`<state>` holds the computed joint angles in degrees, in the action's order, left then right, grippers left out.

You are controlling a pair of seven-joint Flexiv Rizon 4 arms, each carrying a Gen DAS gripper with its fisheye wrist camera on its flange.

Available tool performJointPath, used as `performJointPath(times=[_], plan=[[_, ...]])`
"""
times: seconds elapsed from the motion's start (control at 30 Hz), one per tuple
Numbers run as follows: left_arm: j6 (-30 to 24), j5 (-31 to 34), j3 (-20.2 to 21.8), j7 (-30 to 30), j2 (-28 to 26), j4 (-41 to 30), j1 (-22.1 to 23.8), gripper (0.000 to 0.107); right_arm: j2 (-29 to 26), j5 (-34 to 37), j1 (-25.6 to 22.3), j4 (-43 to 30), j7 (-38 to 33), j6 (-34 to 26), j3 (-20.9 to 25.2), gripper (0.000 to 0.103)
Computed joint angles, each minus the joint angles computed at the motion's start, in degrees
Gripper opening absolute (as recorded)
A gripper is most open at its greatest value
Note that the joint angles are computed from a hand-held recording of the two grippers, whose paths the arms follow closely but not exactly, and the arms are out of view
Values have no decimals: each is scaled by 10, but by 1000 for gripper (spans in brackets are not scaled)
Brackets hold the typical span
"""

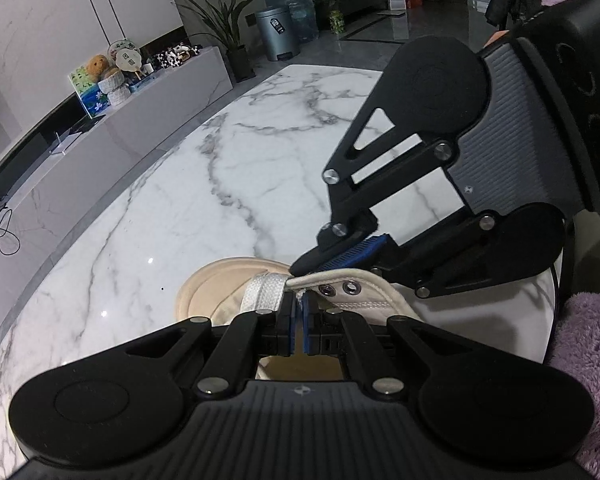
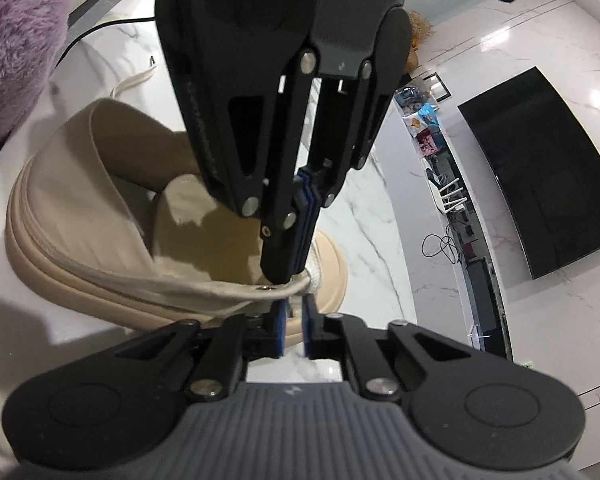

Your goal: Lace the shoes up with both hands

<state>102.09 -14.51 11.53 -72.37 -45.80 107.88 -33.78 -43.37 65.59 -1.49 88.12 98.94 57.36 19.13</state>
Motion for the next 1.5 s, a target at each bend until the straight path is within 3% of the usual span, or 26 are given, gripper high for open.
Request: performJointPath(times=[0.1,0.2,0.27,0.33,0.47,0.63,0.77,0.93,1.5], plan=[[18,-1,-5,-6,1,7,2,3,3,0,-4,5,-7,-2,1,3],[37,-9,-4,-10,9,24,-5,17,9,-1,3,9,17,9,-6,3],[61,-22,8,-12,15,42,-24,29,16,-11,14,13,75,15,-19,3],[88,-47,20,-12,21,65,-47,30,23,-25,22,16,142,18,-32,3],[124,-116,28,-16,33,104,-82,30,31,-45,21,21,241,25,-49,3],[149,-181,-5,-23,42,130,-77,30,47,-64,12,34,332,49,-65,3],[160,-219,-32,-17,37,131,-66,14,61,-75,-2,49,381,68,-76,3],[184,-225,-71,-38,41,143,-34,9,64,-97,-12,46,436,91,-93,3],[220,-244,-109,-56,37,152,-10,8,69,-168,-22,62,588,215,-138,3]])
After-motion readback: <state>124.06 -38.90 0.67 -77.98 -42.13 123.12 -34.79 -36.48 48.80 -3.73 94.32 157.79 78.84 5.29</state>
